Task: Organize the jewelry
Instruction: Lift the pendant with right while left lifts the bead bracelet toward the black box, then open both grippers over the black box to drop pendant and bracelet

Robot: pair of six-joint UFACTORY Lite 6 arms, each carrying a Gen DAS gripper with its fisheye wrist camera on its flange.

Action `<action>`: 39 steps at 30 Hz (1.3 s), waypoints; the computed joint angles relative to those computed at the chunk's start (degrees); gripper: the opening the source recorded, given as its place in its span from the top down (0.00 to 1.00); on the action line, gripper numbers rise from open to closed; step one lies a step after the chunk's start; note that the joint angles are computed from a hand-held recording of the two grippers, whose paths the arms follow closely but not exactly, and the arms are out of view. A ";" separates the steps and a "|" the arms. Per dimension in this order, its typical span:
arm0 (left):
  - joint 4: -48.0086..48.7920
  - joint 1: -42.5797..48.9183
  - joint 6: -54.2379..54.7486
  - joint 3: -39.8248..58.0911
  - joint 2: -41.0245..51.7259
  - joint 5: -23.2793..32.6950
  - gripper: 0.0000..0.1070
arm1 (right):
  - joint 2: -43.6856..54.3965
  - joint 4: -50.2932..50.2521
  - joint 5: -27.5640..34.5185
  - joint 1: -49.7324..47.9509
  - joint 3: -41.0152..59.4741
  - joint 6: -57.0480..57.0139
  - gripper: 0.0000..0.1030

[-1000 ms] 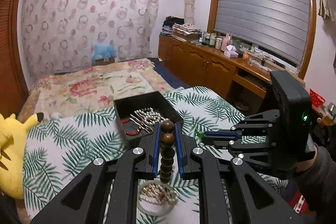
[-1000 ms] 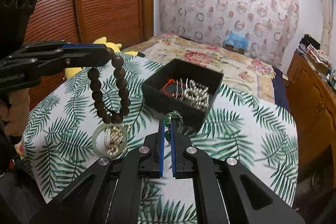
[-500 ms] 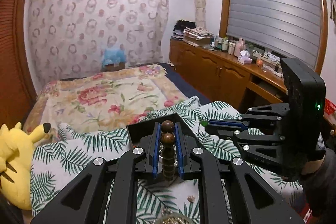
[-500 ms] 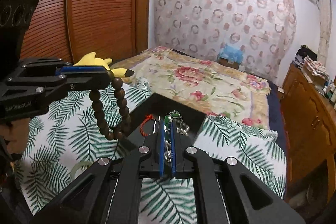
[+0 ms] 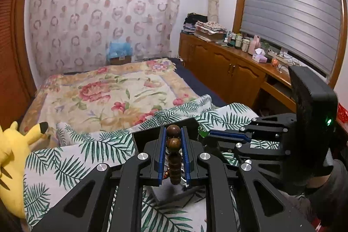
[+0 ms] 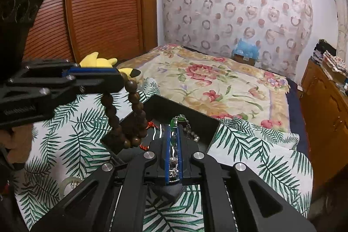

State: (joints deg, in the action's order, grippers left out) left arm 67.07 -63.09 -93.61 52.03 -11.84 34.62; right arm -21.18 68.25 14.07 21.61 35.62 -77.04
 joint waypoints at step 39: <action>-1.43 -10.57 -10.66 -18.45 -10.81 6.37 0.59 | -19.78 -29.55 -1.87 7.34 -18.19 34.36 0.83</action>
